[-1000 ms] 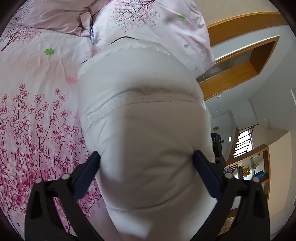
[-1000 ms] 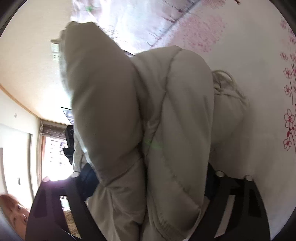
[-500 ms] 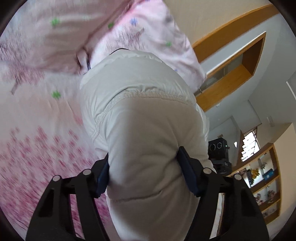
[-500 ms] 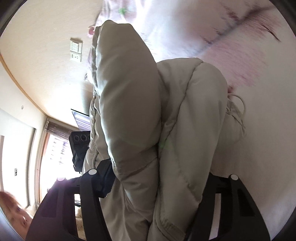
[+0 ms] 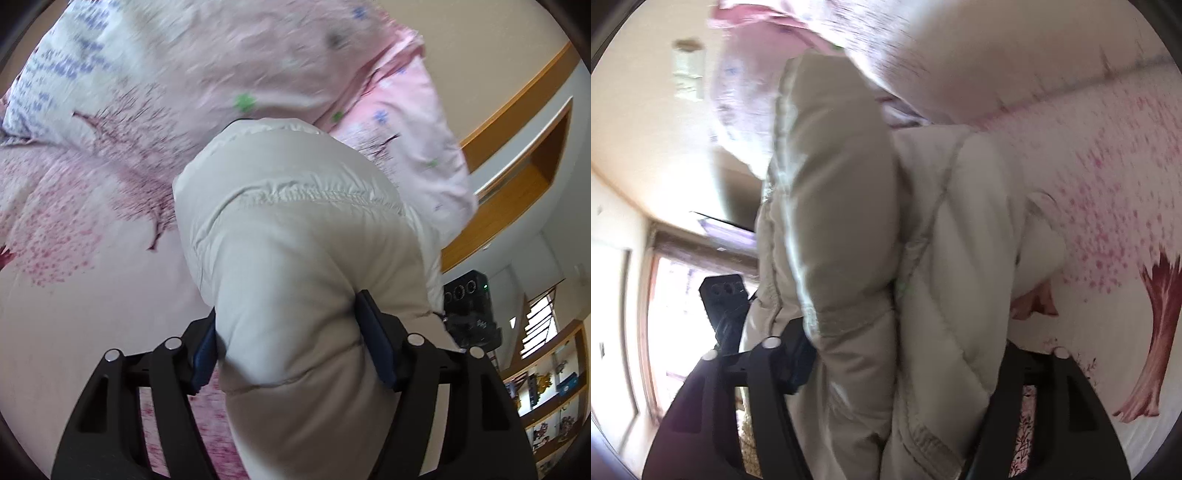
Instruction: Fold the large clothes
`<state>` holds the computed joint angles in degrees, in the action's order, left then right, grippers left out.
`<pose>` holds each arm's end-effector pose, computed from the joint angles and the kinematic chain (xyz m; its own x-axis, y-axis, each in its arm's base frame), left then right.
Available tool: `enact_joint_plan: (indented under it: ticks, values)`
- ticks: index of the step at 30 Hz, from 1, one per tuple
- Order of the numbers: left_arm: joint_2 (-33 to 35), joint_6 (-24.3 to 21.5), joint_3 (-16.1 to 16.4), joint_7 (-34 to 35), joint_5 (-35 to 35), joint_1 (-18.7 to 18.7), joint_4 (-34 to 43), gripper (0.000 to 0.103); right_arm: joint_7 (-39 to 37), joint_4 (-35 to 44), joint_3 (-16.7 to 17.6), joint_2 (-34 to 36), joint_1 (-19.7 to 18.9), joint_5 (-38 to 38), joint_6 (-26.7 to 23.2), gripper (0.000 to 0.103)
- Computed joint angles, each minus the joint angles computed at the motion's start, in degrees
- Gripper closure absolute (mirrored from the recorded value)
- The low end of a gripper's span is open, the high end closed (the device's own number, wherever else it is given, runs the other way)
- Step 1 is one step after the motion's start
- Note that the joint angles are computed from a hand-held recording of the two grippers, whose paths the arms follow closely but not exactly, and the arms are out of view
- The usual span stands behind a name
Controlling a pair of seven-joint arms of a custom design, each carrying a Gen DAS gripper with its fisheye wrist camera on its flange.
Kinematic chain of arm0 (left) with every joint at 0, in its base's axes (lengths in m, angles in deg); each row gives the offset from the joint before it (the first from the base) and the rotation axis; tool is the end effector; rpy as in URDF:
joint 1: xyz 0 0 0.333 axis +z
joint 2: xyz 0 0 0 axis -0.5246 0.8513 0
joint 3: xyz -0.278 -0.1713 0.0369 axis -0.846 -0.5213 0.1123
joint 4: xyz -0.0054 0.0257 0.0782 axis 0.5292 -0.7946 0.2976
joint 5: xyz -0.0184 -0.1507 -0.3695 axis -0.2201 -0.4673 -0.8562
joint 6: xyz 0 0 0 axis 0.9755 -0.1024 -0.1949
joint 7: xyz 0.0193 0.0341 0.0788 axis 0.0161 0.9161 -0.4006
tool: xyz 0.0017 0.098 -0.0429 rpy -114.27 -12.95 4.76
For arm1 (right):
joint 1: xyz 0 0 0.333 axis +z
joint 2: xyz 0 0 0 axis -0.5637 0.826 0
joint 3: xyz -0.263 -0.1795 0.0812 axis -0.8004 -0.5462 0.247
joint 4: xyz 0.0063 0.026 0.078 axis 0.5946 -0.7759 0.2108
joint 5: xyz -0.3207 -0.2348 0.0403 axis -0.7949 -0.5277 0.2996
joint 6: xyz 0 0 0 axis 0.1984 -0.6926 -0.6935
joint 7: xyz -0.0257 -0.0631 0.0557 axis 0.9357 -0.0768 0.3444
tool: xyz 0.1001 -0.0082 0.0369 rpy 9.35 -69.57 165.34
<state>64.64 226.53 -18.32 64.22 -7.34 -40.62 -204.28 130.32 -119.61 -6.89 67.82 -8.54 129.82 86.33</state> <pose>0.4801 -0.0817 0.5238 -0.2615 -0.7415 0.6180 -0.8283 -0.1563 -0.5380 0.4679 0.2914 0.5202 0.0244 -0.5407 -0.8409 -0.9807 0.1503 -0.1252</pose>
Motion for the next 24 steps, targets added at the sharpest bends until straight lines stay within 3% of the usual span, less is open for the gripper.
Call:
enact_joint_plan:
  ticks: [1, 3, 6, 8, 12, 14, 15, 18, 20, 21, 24]
  values:
    - [0.06, 0.32, -0.01, 0.69, -0.29, -0.09, -0.13, 0.031, 2.27, -0.20, 0.25, 0.13, -0.09, -1.51, 0.17, 0.023]
    - [-0.26, 2.90, -1.24, 0.53, 1.01, -0.08, -0.62, 0.025, 6.08, -0.68, 0.57, 0.47, -0.17, -3.53, 0.81, 0.017]
    - [-2.22, 9.63, -3.99, -2.36, 6.47, -0.56, -2.12, 0.023, 9.55, -3.02, 1.15, -2.17, -0.16, -7.39, 3.69, 0.017]
    - [-4.89, 14.37, -5.95, -4.94, 12.03, -0.37, -4.29, 0.022, 15.30, -5.06, 2.36, -5.62, -0.38, -16.23, 7.13, 0.017]
    - [-10.57, 21.26, -9.84, -10.17, 21.43, 0.84, -8.68, 0.010, 35.00, -12.00, 10.93, -16.22, -6.00, -41.22, 18.14, 0.017]
    - [-14.01, 23.07, -10.44, -11.47, 24.26, 0.23, -11.13, 0.008, 40.08, -14.80, 15.92, -20.79, -9.88, -50.39, 22.59, 0.023]
    - [-14.39, 23.72, -11.21, -12.88, 25.58, 0.25, -11.17, 0.007, 41.30, -15.55, 18.31, -22.77, -11.27, -54.30, 23.54, 0.033]
    - [-17.72, 24.20, -11.88, -15.72, 28.45, -0.66, -13.24, 0.007, 44.84, -13.41, 22.25, -23.08, -11.76, -62.91, 22.10, 0.056]
    - [-19.65, 24.32, -12.74, -17.95, 30.34, -0.98, -14.52, 0.007, 45.12, -13.28, 23.95, -23.44, -11.74, -64.19, 20.98, 0.070]
    - [-20.00, 24.30, -12.96, -18.79, 31.18, -1.37, -14.84, 0.007, 47.23, -10.95, 26.23, -21.23, -13.41, -66.35, 21.88, 0.073]
    - [-21.63, 24.45, -14.31, -20.89, 34.62, -1.91, -16.47, 0.007, 49.98, -10.93, 26.42, -20.51, -12.53, -68.64, 21.58, 0.073]
